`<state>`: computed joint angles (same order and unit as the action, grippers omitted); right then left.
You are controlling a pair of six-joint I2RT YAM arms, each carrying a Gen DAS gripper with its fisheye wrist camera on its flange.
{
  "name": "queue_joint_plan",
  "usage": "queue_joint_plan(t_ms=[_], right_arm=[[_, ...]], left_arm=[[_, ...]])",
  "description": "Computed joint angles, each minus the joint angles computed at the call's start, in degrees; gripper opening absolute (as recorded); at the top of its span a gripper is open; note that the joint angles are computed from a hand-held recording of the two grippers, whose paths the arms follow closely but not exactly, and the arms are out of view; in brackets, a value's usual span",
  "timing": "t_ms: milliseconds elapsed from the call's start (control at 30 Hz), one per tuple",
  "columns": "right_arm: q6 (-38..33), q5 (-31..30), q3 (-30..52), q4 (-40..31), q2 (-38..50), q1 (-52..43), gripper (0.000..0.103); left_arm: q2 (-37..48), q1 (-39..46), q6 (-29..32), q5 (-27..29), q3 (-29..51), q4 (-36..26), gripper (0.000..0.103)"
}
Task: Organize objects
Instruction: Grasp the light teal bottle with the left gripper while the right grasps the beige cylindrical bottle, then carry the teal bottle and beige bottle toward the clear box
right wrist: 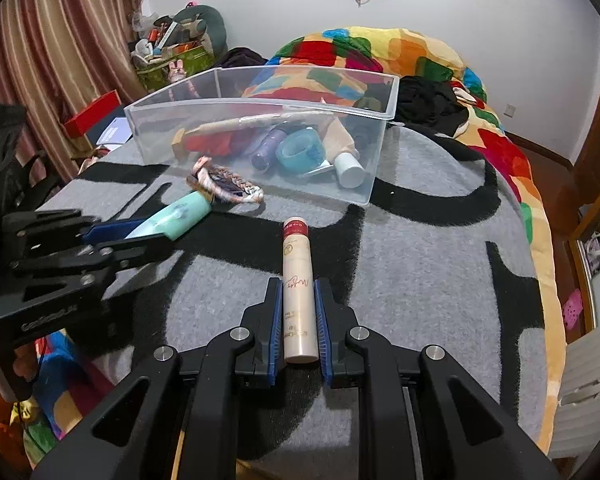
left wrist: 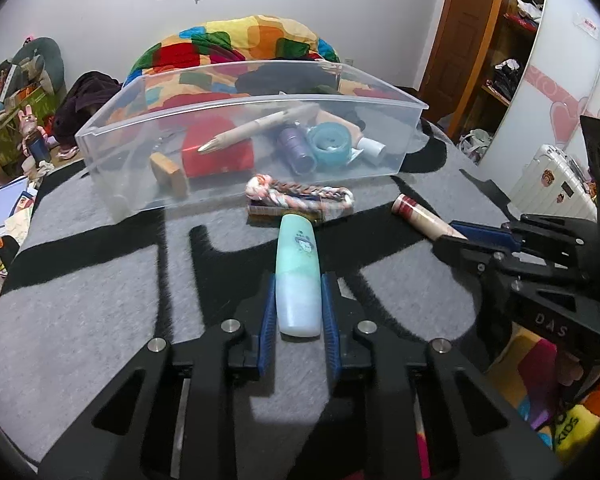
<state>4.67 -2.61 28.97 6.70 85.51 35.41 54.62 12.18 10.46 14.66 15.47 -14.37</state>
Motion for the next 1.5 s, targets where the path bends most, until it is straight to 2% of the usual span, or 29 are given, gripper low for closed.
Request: queue_joint_plan(t_ms=[133, 267, 400, 733, 1033, 1233, 1500], right_arm=[[0.49, 0.88, -0.20, 0.57, 0.01, 0.51, 0.014], [1.44, 0.10, 0.06, 0.42, 0.12, -0.07, 0.014], [1.30, 0.28, 0.24, -0.78, -0.87, 0.11, 0.014], [1.95, -0.69, 1.20, -2.52, -4.73, 0.14, 0.014], [1.46, -0.04, 4.37, -5.19, -9.35, 1.94, 0.014], [1.32, 0.39, 6.76, -5.81, -10.93, 2.86, 0.014], [1.78, 0.38, 10.88, -4.77, -8.72, 3.82, 0.014]], left_arm=[[2.20, -2.49, -1.48, -2.38, 0.97, 1.31, 0.022], [5.20, -4.79, -3.24, -5.14, 0.83, 6.02, 0.022], [3.26, -4.40, -3.60, -5.34, -0.84, 7.38, 0.022], [-5.55, 6.13, -0.48, 3.38, 0.07, -2.13, 0.022], [-11.57, 11.32, 1.28, 7.32, 4.79, -9.13, 0.022], [-13.18, 12.72, 2.00, 8.22, 7.92, -10.17, 0.022], [-11.65, 11.84, 0.17, 7.59, 10.60, -7.64, 0.022]])
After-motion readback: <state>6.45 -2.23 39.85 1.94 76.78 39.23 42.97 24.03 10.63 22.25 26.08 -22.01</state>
